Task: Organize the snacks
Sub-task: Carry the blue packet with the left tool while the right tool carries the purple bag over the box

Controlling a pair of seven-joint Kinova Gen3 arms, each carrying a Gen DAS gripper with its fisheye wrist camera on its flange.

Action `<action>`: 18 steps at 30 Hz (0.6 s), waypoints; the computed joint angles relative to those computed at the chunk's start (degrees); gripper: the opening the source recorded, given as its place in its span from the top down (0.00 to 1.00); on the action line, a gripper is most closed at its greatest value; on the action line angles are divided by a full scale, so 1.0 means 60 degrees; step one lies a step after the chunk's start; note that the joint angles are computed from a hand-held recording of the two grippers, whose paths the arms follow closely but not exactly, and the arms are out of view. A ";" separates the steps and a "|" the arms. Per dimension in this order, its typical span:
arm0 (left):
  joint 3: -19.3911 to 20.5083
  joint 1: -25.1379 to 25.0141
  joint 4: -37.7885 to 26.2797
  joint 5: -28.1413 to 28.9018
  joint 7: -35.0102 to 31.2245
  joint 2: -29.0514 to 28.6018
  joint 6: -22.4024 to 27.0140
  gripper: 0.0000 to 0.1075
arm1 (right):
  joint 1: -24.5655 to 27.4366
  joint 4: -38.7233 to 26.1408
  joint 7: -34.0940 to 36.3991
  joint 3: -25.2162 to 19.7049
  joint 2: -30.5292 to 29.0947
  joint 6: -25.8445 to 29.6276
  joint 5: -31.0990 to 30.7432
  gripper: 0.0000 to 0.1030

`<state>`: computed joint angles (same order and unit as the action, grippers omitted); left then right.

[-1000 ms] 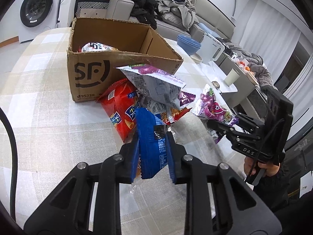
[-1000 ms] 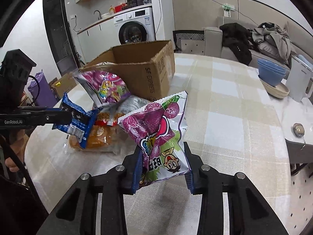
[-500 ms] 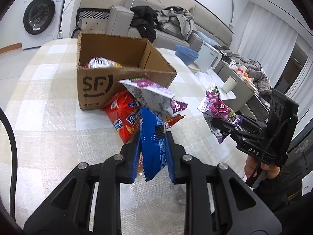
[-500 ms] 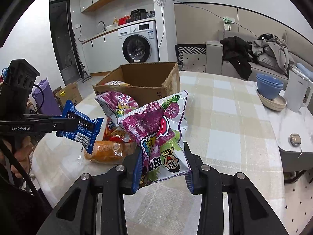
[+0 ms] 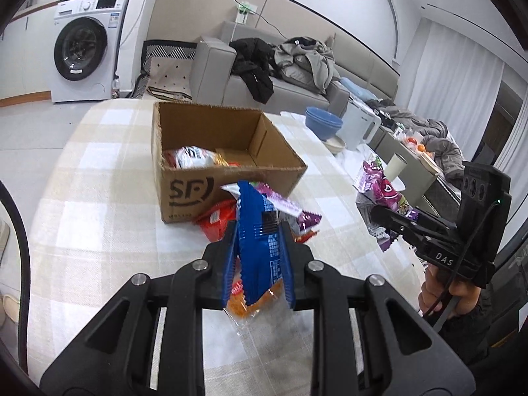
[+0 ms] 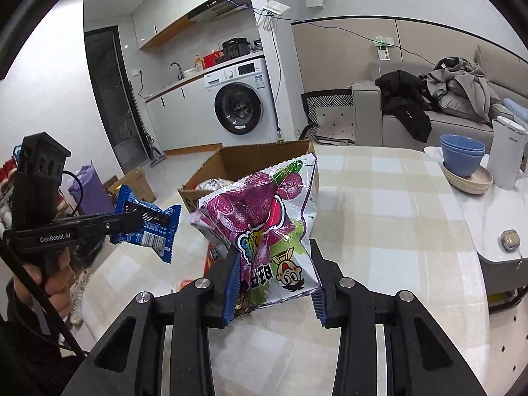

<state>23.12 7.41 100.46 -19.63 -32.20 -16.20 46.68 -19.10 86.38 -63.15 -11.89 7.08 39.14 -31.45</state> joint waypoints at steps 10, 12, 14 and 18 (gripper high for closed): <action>0.0289 -0.0413 -0.0555 -0.0621 0.0175 -0.0132 0.0556 0.81 | 0.0103 -0.0875 0.0129 -0.0150 0.0378 0.0268 -0.0798 0.65; 0.0266 -0.0442 -0.0686 -0.0696 0.0123 -0.0125 0.0619 0.81 | 0.0047 -0.1126 0.0021 -0.0167 0.0501 0.0328 -0.0690 0.65; 0.0239 -0.0479 -0.0880 -0.0773 0.0038 -0.0056 0.0690 0.81 | 0.0004 -0.1328 -0.0102 -0.0206 0.0623 0.0327 -0.0646 0.65; 0.0077 -0.0467 -0.1239 -0.0886 -0.0172 0.0153 0.0758 0.81 | -0.0137 -0.1711 -0.0332 -0.0291 0.0880 0.0255 -0.0435 0.65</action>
<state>23.58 4.60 93.02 -24.95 -33.23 -15.29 51.23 -19.92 76.12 -65.15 -13.63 12.37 40.67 -34.06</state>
